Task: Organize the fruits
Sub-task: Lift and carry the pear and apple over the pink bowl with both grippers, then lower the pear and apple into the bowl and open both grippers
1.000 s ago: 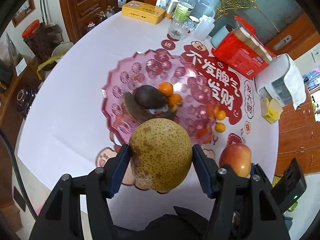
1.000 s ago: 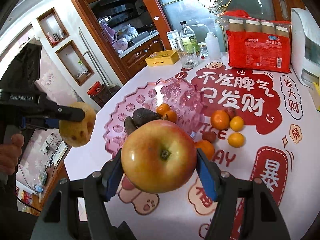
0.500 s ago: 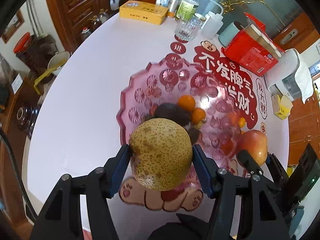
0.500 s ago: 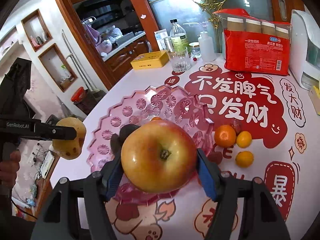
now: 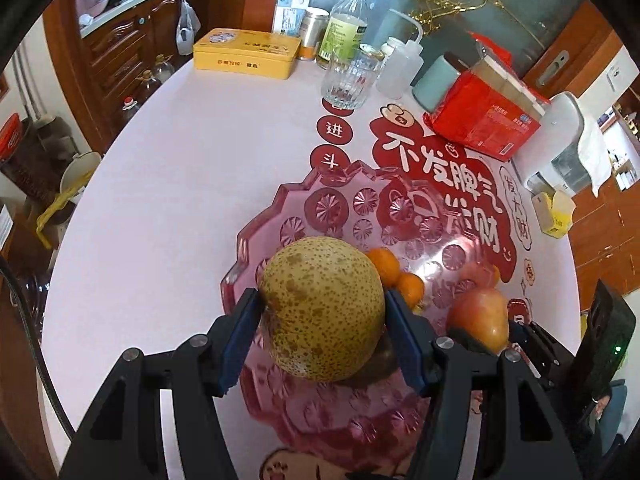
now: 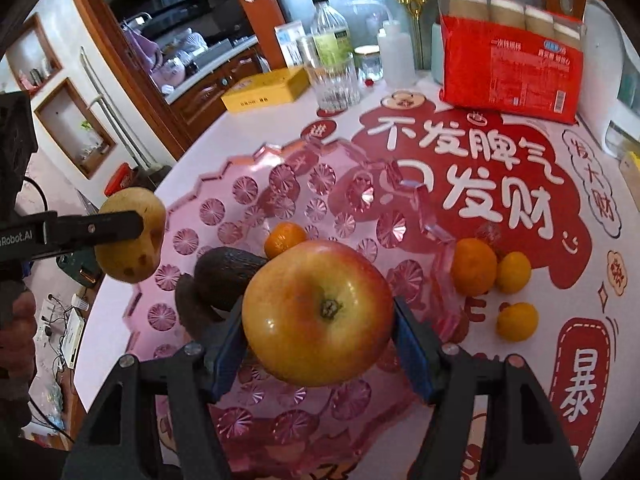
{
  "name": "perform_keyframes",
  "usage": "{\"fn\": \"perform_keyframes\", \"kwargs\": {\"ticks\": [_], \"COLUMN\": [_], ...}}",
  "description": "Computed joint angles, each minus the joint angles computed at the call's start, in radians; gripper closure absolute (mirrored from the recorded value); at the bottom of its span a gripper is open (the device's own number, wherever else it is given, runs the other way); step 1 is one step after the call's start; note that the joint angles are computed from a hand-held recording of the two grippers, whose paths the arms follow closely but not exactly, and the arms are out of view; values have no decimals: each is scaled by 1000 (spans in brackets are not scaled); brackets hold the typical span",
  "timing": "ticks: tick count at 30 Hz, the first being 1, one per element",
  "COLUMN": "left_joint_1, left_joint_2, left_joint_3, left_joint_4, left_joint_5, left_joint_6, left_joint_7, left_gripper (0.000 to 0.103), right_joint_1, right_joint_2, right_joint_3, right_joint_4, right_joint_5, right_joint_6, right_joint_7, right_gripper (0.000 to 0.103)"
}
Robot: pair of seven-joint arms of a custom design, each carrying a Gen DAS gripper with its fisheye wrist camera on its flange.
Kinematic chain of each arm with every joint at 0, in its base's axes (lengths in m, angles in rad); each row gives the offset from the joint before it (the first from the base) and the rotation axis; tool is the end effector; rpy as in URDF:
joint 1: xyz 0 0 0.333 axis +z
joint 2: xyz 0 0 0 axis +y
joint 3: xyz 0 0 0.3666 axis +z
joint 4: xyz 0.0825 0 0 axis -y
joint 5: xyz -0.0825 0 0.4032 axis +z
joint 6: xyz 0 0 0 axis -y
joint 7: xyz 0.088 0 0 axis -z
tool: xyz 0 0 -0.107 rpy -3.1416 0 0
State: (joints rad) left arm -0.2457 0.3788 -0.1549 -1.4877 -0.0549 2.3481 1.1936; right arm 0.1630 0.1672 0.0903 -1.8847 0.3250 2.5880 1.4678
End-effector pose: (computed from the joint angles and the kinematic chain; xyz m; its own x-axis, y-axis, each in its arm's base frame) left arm 0.6969 -0.2736 0.5532 -0.0273 -0.9618 0.2722 -0.9169 -0.0844 -0.3900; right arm 0.6488 0.1580 0.5197 0.1825 -0.9515 -0.2477 -0.8676 -0.0373 -0.4958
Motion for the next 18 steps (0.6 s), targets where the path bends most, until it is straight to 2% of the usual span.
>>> {"fn": "perform_keyframes", "kwargs": {"ticks": [4, 12, 15, 18], "left_joint_1": [5, -3, -14, -19], "left_joint_2": [42, 77, 57, 46], "left_joint_3": [-2, 2, 13, 15], "left_joint_4": [33, 71, 39, 37], "left_joint_5": [-14, -7, 16, 39], "left_joint_6": [1, -26, 32, 30], "left_joint_7": [16, 28, 22, 29], "left_gripper": [41, 41, 43, 41], "right_joint_1": [8, 5, 7, 8], "right_joint_2": [28, 49, 52, 54], "right_joint_3": [-6, 1, -1, 0], "right_joint_4": [33, 63, 68, 75], "right_joint_5": [-50, -68, -80, -90], "right_joint_6": [-38, -69, -83, -107], "right_joint_7": [39, 40, 59, 65], "right_gripper": [35, 35, 35, 34]}}
